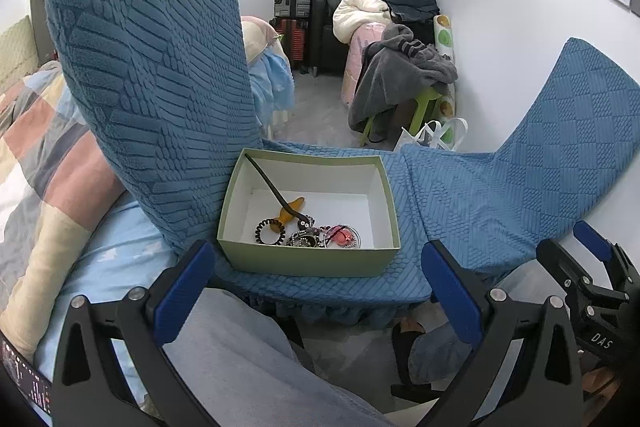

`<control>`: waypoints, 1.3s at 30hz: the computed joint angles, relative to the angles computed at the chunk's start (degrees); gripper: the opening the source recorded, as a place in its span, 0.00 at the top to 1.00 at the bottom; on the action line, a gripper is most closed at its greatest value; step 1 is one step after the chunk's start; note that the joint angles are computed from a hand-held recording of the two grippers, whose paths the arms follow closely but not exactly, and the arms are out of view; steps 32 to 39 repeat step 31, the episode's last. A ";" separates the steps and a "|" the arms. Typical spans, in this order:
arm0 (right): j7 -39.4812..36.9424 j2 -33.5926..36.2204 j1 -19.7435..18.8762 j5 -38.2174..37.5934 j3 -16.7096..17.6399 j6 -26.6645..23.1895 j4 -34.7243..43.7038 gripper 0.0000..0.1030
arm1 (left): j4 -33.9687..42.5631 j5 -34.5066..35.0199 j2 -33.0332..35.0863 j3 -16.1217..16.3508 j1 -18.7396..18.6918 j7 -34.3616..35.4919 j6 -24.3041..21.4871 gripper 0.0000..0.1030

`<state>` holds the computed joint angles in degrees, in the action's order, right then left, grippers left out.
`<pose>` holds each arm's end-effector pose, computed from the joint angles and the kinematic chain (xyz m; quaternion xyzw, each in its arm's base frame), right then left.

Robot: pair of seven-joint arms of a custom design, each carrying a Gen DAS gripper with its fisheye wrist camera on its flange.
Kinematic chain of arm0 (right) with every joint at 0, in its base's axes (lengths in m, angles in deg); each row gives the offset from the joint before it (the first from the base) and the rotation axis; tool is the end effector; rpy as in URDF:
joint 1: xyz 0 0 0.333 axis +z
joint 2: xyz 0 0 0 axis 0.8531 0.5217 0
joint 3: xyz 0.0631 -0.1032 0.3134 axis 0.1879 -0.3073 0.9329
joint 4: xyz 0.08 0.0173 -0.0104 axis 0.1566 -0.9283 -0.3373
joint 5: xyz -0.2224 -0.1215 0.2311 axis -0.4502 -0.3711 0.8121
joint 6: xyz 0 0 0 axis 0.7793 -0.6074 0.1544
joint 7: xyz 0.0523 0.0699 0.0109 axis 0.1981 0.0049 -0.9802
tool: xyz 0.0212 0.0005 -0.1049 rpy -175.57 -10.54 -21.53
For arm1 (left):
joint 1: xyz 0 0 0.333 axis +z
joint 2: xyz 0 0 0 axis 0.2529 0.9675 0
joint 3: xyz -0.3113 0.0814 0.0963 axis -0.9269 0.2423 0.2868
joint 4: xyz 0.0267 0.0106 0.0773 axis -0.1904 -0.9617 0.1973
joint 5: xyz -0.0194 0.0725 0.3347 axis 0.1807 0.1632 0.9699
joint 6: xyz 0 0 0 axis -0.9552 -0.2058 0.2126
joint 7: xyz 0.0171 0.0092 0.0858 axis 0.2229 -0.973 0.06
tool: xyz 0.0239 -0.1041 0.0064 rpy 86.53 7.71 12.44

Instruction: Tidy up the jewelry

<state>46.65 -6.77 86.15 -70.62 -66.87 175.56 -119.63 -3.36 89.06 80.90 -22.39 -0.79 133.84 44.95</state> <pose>0.5534 0.3235 0.6889 -0.6877 0.5646 -0.2477 0.3833 0.5450 -0.2444 0.6998 -0.6918 0.6159 -0.2881 0.2429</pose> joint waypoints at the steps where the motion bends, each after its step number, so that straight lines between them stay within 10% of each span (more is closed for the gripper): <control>1: -0.02 0.02 0.00 0.01 0.00 -0.04 0.10 0.00 | 0.03 -0.24 0.03 0.00 0.08 0.26 -0.01 0.00; 39: 1.21 -0.24 0.22 -1.45 -0.16 -0.26 -0.28 0.00 | -0.71 0.07 -0.44 -0.22 -0.14 -0.74 -0.74 0.00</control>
